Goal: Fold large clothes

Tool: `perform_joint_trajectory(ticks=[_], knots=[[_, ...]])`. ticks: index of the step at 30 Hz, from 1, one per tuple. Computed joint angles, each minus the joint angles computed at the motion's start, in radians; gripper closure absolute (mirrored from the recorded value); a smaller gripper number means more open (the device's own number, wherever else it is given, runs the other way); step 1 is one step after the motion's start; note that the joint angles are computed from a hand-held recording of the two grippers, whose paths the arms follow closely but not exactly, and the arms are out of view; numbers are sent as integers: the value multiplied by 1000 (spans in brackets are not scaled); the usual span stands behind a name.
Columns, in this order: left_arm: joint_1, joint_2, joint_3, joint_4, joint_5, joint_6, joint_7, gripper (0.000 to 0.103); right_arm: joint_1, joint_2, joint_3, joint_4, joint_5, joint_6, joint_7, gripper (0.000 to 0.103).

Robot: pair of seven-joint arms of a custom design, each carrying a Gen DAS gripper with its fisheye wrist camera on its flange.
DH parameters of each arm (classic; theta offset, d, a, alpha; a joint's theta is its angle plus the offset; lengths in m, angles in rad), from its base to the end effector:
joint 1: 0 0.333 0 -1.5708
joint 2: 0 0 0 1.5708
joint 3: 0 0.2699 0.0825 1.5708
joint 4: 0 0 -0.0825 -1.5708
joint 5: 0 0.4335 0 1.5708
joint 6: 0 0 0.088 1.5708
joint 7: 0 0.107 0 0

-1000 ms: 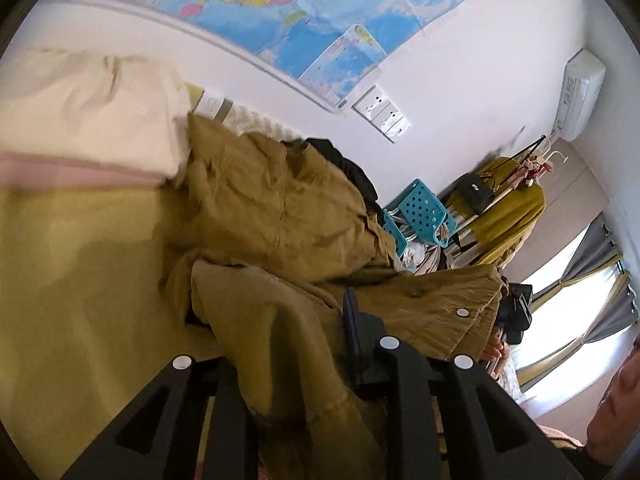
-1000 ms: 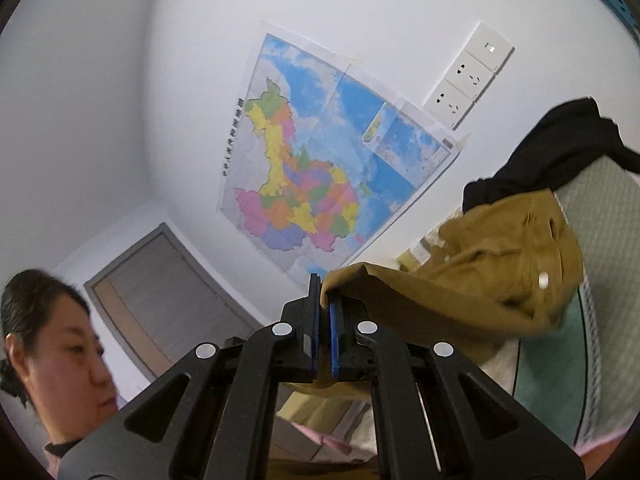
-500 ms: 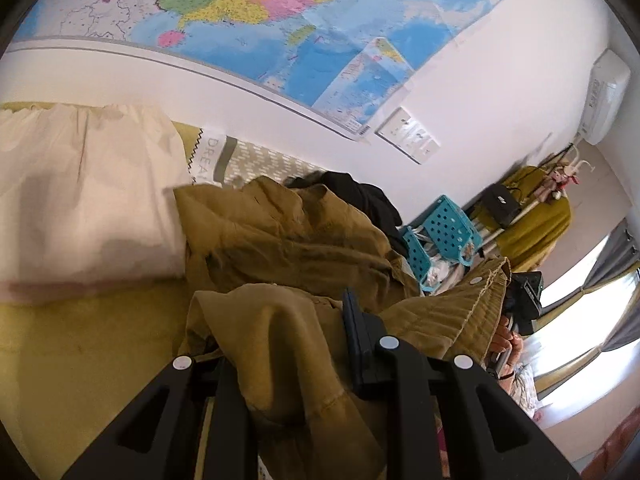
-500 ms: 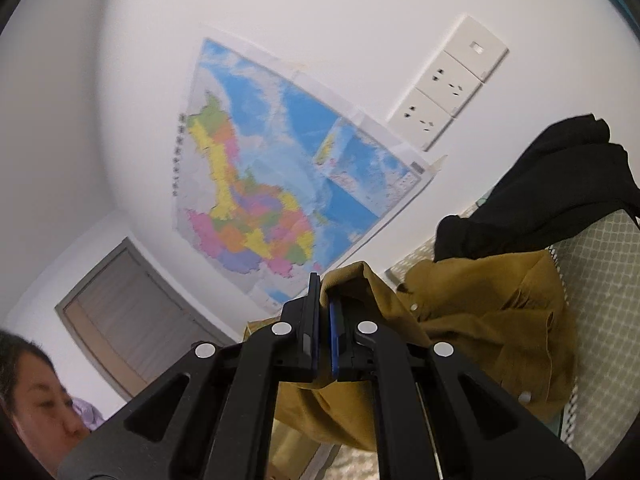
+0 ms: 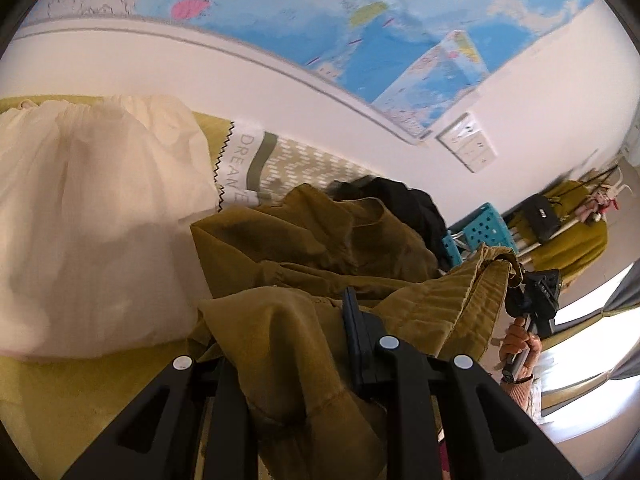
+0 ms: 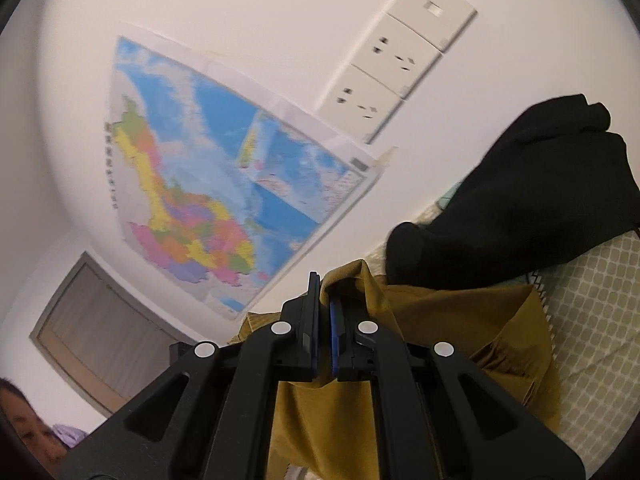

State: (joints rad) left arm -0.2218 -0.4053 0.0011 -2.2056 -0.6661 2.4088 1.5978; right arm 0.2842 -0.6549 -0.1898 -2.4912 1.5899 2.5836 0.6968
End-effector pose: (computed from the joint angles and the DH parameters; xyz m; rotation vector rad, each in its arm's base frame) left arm 0.5300 -0.1227 0.5591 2.1024 -1.8693 1.2199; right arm 0.4762 0.0237 0.5193 -1.0726 1.3572 0.0832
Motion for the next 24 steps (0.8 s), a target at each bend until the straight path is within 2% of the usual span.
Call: perform_joint_trajectory(ticks=[4, 11, 19, 24], knots=[[22, 91, -6, 81, 23, -41, -32, 84, -8, 100, 0, 63, -17, -8, 43, 99], [84, 234, -57, 204, 95, -90, -97, 84, -41, 223, 25, 144, -64, -14, 116, 99], [127, 297, -84, 252, 95, -116, -116, 83, -82, 367, 50, 233, -90, -41, 205, 98], [142, 335, -100, 284, 113, -126, -149, 82, -103, 413, 79, 265, -125, -23, 249, 98]])
